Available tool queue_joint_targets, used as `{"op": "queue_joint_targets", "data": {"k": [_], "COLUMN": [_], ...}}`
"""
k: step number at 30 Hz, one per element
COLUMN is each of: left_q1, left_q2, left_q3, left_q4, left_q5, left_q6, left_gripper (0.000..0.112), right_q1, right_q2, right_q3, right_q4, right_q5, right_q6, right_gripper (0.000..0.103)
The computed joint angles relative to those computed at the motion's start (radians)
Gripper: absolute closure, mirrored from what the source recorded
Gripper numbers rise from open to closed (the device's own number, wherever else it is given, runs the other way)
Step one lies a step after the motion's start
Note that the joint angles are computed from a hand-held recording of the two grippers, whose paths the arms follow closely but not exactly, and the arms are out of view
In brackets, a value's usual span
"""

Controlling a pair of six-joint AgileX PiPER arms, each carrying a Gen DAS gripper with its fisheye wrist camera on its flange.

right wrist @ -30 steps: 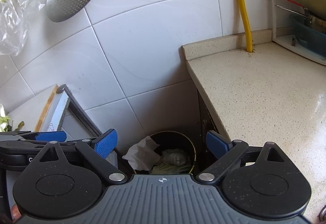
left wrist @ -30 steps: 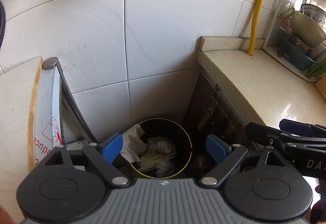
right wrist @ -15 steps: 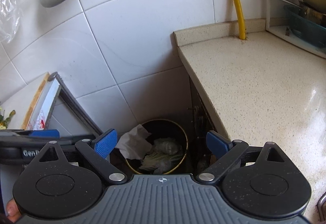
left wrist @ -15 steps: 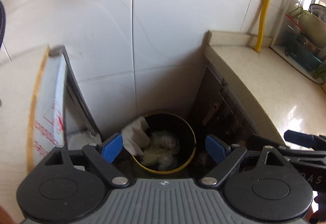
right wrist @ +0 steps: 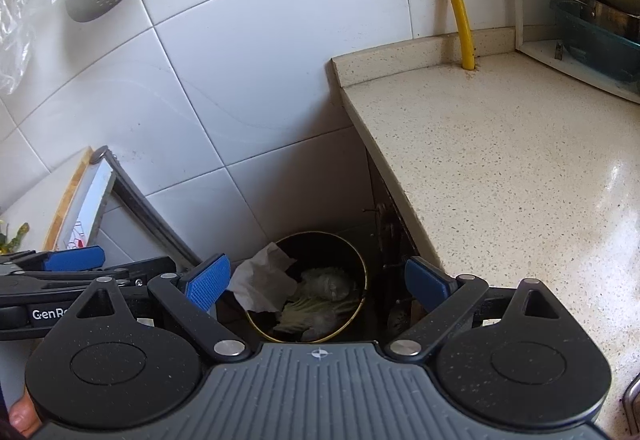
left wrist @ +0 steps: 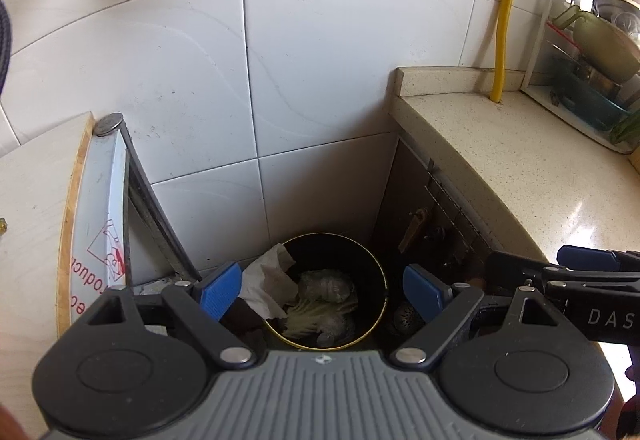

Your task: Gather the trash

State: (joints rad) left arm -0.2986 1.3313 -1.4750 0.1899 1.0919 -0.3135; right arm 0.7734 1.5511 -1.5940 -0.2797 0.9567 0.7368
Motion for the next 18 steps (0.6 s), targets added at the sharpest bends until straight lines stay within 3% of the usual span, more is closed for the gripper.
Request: {"op": "queue_joint_targets", "data": {"k": [18], "left_q1": [-0.035], "left_q2": [0.027], "left_q3": [0.011], "left_q4": [0.068], "left_q5": [0.069], "left_q6": [-0.053], "left_gripper": [0.027], "right_q1": [0.002], "right_q2": [0.056], "right_q3": [-0.053], "right_q4": [0.038], "right_q5": [0.083], "right_q6": [-0.05], "right_gripper": [0.006]}}
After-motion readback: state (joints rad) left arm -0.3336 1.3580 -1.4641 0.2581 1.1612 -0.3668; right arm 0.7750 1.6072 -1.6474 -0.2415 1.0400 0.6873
